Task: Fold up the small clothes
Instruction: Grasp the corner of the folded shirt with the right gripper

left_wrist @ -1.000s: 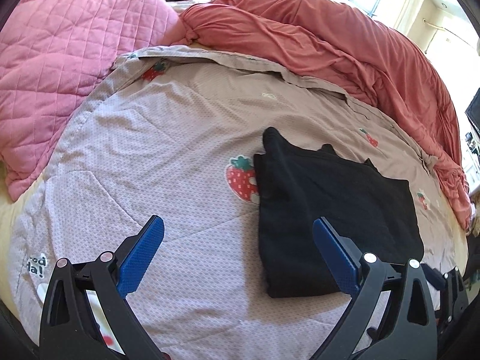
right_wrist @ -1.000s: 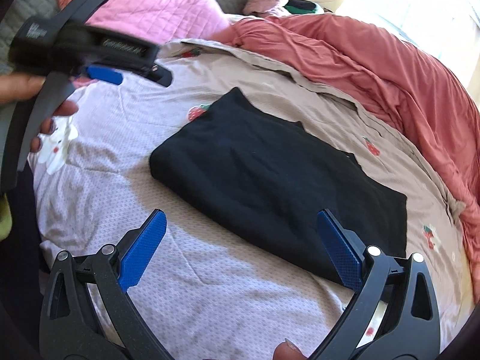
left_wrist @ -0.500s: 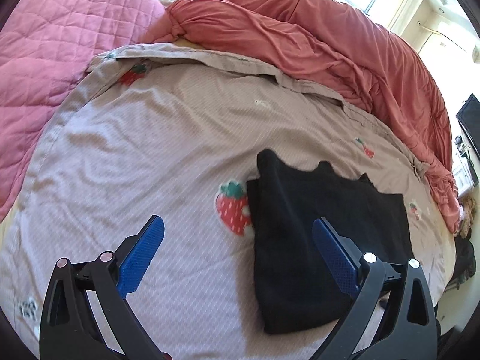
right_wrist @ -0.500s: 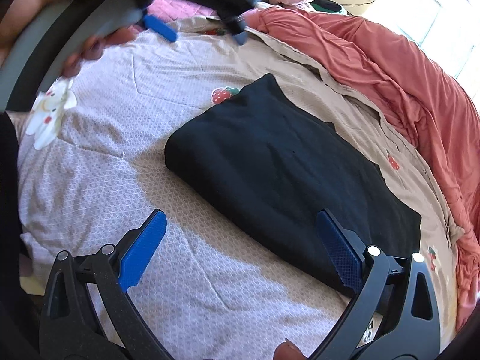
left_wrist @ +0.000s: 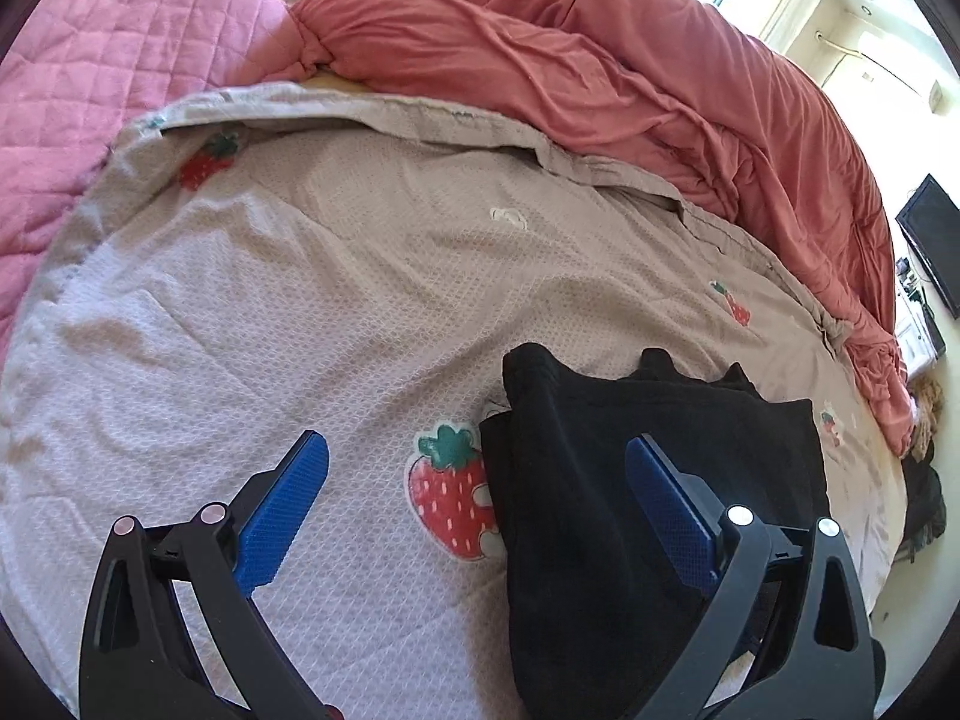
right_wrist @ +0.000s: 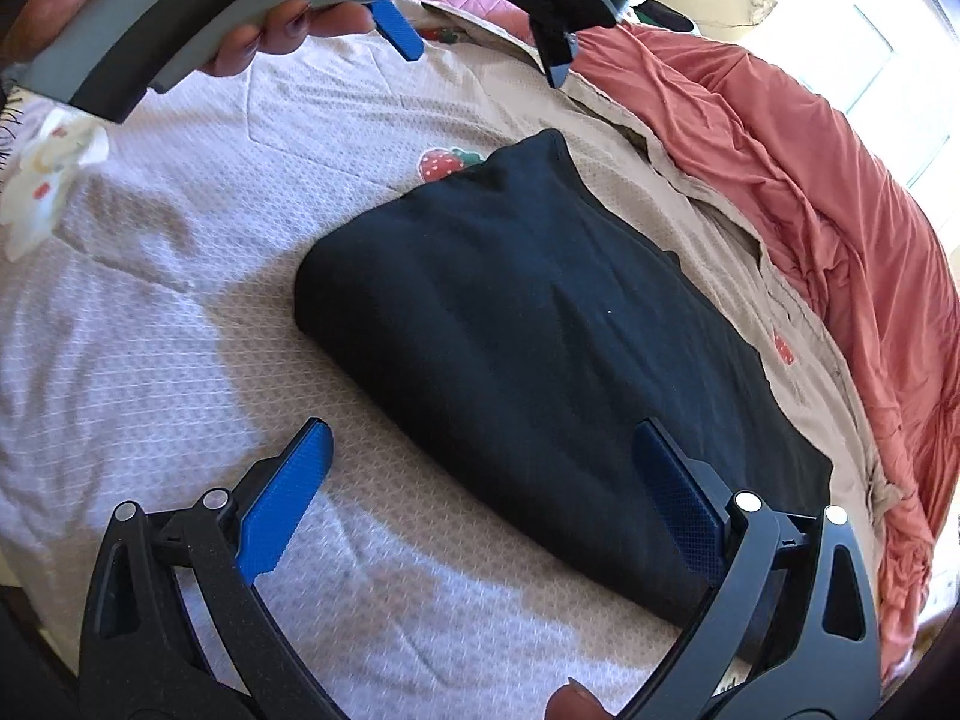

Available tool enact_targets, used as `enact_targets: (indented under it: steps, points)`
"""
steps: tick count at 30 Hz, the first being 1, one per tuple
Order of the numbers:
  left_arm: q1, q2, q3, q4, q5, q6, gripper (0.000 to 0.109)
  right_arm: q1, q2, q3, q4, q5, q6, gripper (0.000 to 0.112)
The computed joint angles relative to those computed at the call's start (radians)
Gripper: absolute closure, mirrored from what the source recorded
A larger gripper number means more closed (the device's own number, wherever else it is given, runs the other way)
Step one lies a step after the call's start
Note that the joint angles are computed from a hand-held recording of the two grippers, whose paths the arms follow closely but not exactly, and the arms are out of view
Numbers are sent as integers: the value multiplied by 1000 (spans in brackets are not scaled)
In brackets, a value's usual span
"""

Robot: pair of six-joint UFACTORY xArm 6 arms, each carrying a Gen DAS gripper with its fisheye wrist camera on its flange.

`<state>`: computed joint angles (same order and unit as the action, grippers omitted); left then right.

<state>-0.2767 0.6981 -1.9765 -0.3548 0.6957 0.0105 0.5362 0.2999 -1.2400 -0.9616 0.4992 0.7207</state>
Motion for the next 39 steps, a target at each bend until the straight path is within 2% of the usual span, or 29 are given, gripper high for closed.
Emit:
enact_targets:
  steps: [11,13,14,16,17,19,21,26,31,37,38,39]
  points:
    - [9,67,-68,-21,31,-25,10,15,121,-141,-181,70,139,19]
    - [12,78,-79,-27,37,-35,10,17,127,-150,-210,72,155,34]
    - [14,87,-88,-33,42,-39,10,17,128,-152,-216,68,155,38]
    - [16,92,-92,-38,45,-42,10,15,124,-146,-229,54,161,58]
    - [17,94,-94,-46,47,-41,10,13,120,-140,-229,45,161,64]
    - [19,106,-108,-82,58,-29,10,3,106,-126,-207,15,150,91]
    - [23,116,-118,-137,72,-10,10,-13,82,-107,-175,-20,149,99]
    - [27,132,-126,-285,100,43,10,-67,31,-60,-23,-138,84,102]
    - [27,142,-126,-457,139,117,10,-97,-12,-14,32,-221,90,104]
    - [15,154,-123,-552,177,158,11,-84,-18,4,25,-224,91,105]
    - [13,158,-127,-559,186,159,15,-82,-15,4,30,-222,86,105]
    - [10,163,-132,-565,198,162,26,-80,-12,4,43,-218,76,105]
